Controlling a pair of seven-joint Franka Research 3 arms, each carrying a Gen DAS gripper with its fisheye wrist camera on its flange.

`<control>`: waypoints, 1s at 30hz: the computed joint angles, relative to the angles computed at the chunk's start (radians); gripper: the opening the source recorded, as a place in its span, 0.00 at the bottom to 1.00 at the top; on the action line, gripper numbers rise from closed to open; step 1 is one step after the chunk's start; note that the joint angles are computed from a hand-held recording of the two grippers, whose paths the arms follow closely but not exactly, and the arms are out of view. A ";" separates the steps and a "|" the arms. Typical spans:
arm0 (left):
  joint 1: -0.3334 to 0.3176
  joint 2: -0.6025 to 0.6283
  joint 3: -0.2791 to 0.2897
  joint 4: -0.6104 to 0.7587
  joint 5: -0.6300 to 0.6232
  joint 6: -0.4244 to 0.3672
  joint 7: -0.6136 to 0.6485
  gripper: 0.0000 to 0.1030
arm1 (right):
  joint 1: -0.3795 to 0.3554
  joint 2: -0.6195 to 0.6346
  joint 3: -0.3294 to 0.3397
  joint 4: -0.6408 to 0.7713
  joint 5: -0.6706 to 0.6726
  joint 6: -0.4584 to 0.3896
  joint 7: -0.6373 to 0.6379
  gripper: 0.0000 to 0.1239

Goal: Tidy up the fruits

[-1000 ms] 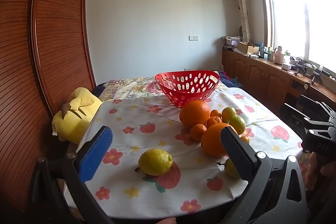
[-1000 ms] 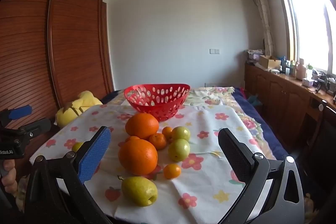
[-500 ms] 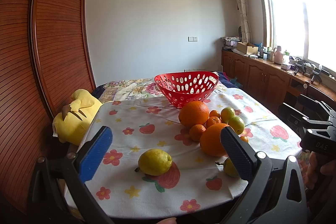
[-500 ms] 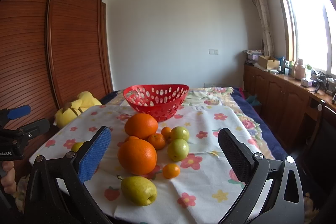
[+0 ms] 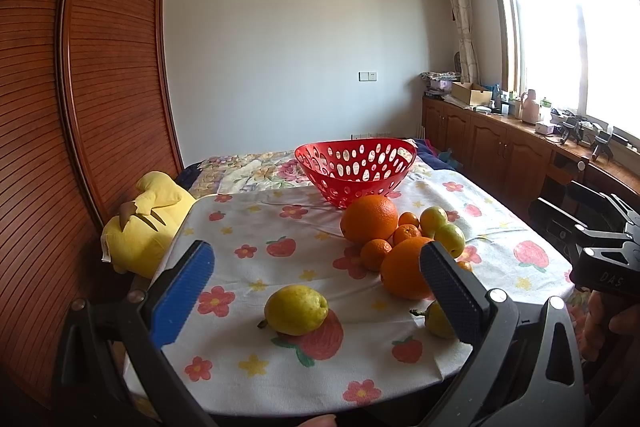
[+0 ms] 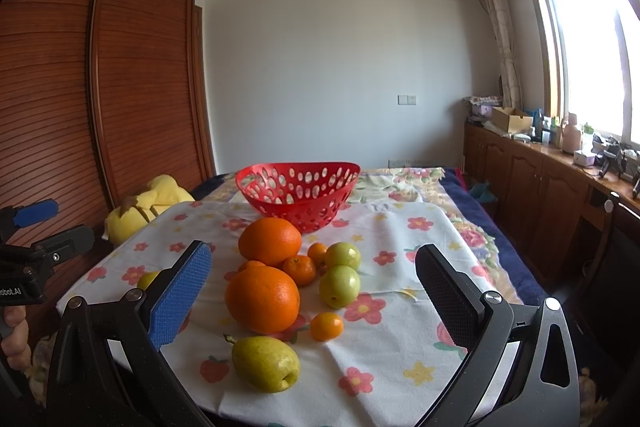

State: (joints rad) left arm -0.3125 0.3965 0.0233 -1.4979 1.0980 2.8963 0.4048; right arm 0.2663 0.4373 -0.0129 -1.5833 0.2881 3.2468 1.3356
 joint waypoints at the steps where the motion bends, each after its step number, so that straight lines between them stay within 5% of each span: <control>1: -0.002 0.001 0.001 0.001 0.003 -0.001 -0.003 1.00 | 0.004 0.003 -0.004 0.005 0.000 -0.003 0.002 0.83; 30: 0.000 -0.004 -0.002 0.000 0.013 -0.004 -0.006 1.00 | 0.008 0.000 -0.007 0.001 0.000 0.000 0.003 0.83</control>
